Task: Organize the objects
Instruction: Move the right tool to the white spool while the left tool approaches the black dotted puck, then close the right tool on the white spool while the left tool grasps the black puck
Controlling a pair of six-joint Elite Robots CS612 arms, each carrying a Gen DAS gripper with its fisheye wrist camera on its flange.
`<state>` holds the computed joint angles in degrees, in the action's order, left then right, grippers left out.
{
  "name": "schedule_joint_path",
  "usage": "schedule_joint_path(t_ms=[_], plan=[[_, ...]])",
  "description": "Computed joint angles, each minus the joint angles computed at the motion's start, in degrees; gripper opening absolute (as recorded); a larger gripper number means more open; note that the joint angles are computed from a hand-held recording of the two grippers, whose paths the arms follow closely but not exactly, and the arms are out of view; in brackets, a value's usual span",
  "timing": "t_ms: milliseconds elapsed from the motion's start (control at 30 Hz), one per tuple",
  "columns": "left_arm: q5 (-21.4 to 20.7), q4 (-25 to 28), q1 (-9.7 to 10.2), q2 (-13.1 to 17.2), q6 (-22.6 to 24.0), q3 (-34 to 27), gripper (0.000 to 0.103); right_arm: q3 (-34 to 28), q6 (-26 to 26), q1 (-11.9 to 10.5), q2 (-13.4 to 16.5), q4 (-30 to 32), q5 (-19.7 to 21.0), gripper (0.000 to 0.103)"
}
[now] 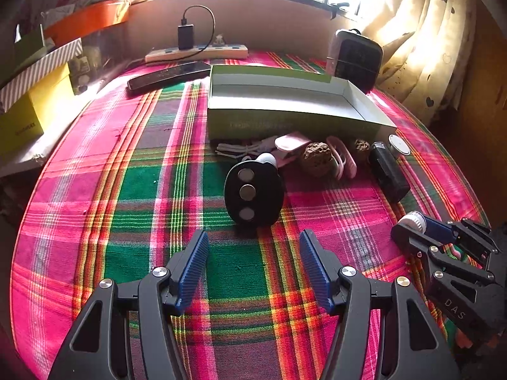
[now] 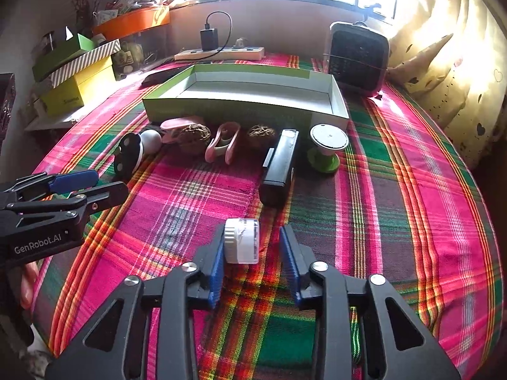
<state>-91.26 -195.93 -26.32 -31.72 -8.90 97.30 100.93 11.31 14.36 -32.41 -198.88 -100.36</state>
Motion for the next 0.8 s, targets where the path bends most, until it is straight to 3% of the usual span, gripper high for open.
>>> schedule_joint_path(t_ms=[633, 800], plan=[[-6.25, 2.26, 1.67, 1.5, 1.37, -4.32, 0.059, -0.46, 0.7, -0.46, 0.01, 0.72, 1.22, 0.02], [-8.1, 2.35, 2.24, 1.61, 1.08, -4.54, 0.05, -0.5, 0.72, -0.52, -0.03, 0.97, 1.26, 0.02]])
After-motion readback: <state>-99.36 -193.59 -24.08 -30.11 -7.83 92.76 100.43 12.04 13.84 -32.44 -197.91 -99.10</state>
